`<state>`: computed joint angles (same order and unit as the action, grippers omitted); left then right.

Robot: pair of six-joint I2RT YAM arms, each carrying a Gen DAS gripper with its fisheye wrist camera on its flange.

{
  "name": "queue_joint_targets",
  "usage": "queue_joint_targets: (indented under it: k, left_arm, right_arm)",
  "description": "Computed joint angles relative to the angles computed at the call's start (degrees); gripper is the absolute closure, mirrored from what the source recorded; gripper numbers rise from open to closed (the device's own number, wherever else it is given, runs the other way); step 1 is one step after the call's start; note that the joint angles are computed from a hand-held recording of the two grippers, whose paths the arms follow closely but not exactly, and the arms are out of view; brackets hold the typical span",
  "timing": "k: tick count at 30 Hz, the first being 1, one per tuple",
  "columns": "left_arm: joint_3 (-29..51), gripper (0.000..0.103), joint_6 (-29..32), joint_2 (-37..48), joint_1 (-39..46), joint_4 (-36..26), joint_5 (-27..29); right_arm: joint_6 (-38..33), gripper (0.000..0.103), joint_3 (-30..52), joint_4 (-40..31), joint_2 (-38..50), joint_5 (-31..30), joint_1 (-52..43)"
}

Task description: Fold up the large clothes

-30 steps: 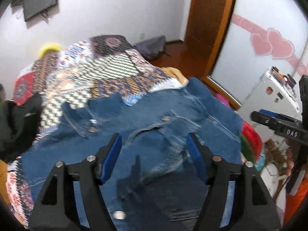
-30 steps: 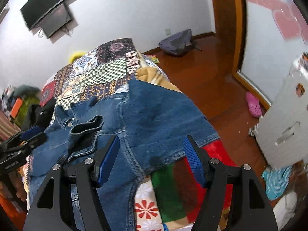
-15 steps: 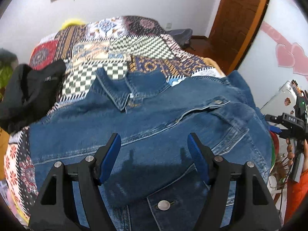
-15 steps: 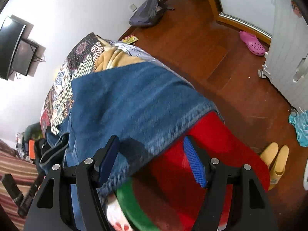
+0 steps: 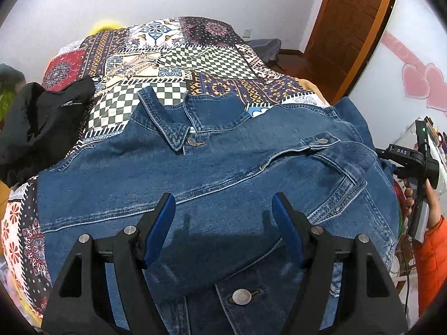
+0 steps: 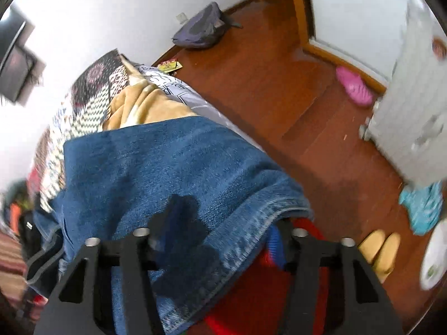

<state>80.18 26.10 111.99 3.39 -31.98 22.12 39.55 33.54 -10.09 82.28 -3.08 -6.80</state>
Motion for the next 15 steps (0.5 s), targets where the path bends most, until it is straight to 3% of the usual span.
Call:
queue_joint_targets:
  k: [2,5,12,15]
  left_arm:
    - [-0.1,0.032,0.2,-0.1,0.6,0.2,0.2]
    - [-0.3,0.032,0.6,-0.1,1.2,0.5,-0.2]
    - [-1.1,0.032,1.9,-0.9,3.0,1.1,0.4]
    - [-1.1,0.032,2.0,-1.2,3.6,1.2,0.9]
  right_arm:
    - [-1.7,0.083,1.1,-2.7,-1.0,2.7,1.1]
    - [-2.9,0.090,1.0,-4.5,-4.2,3.4,1.0]
    - [-4.1,0.094,5.1,-9.1,-15.3,7.4,6.7]
    - [-4.6,0.095,9.9,-10.1,-15.8,10.6,12.9]
